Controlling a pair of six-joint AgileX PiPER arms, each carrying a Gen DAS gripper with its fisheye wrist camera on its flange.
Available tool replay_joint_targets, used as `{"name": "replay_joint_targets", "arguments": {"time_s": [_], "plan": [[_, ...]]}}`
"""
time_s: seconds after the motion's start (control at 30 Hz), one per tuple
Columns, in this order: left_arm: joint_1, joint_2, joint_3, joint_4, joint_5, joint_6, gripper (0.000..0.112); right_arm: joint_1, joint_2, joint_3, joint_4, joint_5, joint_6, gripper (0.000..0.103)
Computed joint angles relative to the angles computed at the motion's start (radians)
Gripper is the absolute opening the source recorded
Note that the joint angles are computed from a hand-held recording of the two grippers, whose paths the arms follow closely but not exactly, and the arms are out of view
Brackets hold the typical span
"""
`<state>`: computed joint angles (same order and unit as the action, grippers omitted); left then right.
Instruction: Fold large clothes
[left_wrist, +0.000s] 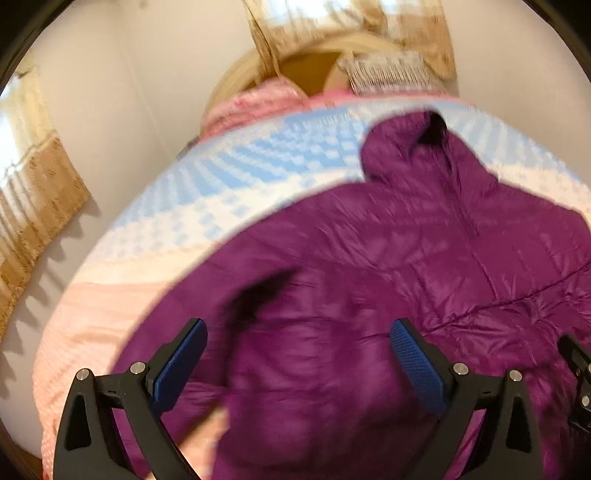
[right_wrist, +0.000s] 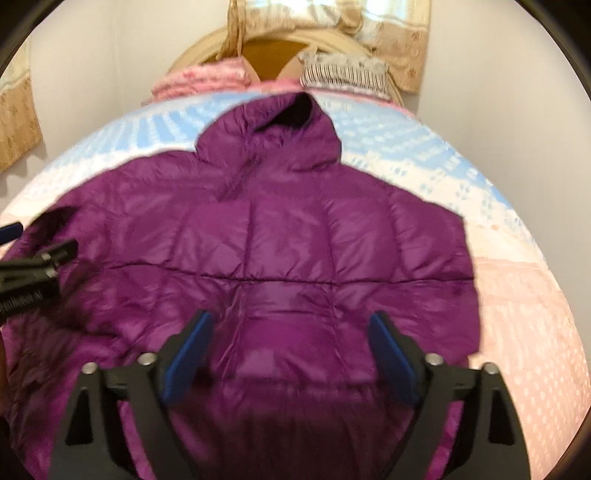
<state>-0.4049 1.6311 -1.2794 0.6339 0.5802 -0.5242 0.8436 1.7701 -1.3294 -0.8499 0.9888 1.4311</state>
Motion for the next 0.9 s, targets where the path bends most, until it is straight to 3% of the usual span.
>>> {"name": "replay_joint_targets", "arguments": {"time_s": [0.17,0.33,0.57,0.8,0.83,0.87,0.9], "plan": [[0.163,-0.204,0.213,0.053,-0.106,0.048,0.1,0.143,-0.075,0.085,-0.02,0.049,0.067,0.097],[0.457,-0.285,0.361,0.003,-0.184,0.168,0.1,0.258,-0.095,0.128,-0.029,0.093,0.168,0.097],[0.874,-0.27,0.43,-0.5,-0.226,0.717,0.1,0.343,-0.084,0.107,-0.056,0.119,0.267,0.098],[1.012,-0.146,0.359,-0.86,-0.105,1.015,0.099,0.385,-0.072,0.081,-0.071,0.15,0.267,0.098],[1.027,-0.137,0.356,-0.918,-0.093,1.066,0.095,0.391,-0.077,0.085,-0.075,0.159,0.271,0.098],[1.044,-0.127,0.349,-0.977,-0.076,1.117,0.074,0.397,-0.082,0.089,-0.077,0.167,0.277,0.098],[1.056,-0.132,0.337,-1.033,-0.043,1.162,0.044,0.402,-0.093,0.099,-0.082,0.176,0.287,0.098]]}}
